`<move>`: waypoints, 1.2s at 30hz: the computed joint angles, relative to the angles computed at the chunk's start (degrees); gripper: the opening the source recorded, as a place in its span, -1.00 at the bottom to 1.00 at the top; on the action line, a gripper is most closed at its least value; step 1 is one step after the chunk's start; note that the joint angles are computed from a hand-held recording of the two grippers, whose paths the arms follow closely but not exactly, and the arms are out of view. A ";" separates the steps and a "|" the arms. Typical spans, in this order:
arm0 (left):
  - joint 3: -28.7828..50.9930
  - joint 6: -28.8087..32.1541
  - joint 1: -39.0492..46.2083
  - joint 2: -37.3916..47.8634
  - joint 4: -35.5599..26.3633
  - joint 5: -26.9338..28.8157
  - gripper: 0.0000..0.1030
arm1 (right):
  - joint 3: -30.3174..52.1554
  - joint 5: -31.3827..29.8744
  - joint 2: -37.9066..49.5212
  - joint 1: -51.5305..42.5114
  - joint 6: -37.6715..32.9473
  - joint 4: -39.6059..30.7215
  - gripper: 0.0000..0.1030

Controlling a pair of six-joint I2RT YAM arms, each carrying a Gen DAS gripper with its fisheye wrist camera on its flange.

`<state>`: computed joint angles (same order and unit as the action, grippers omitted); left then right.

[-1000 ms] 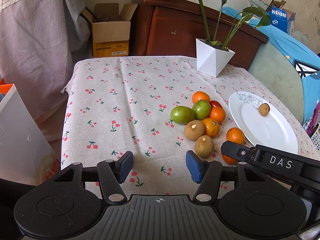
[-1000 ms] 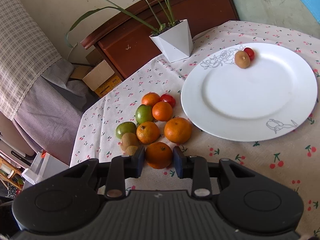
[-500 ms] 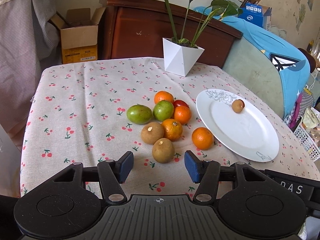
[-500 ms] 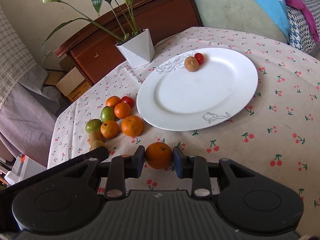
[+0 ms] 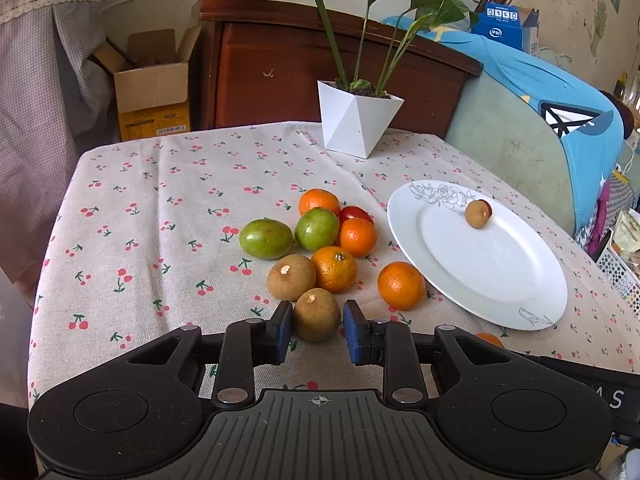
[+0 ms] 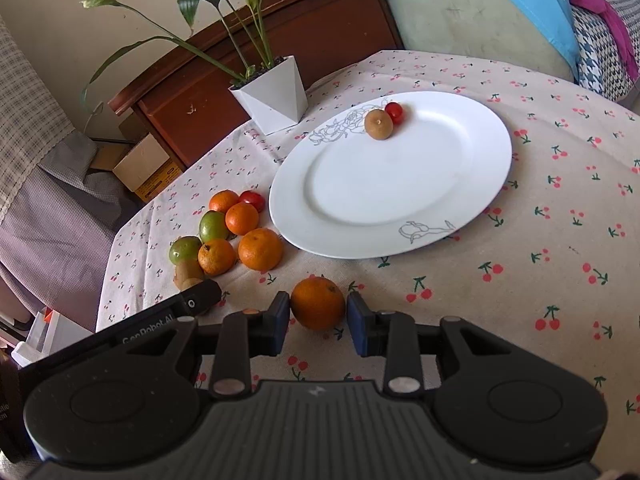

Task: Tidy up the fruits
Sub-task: 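Grasp a mandarin orange with the right tool while the left tool grasps a kiwi, then carry the orange and kiwi onto the white plate and open both tools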

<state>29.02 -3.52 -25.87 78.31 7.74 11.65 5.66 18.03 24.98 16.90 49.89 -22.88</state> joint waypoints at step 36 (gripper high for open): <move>7.79 -4.71 -8.57 2.42 -2.06 3.77 -0.55 | 0.77 -10.77 -12.95 -24.94 -10.46 -4.82 -0.42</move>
<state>36.81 -8.23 -34.44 80.73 5.68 15.43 6.42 7.26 12.03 -8.05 39.43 -27.70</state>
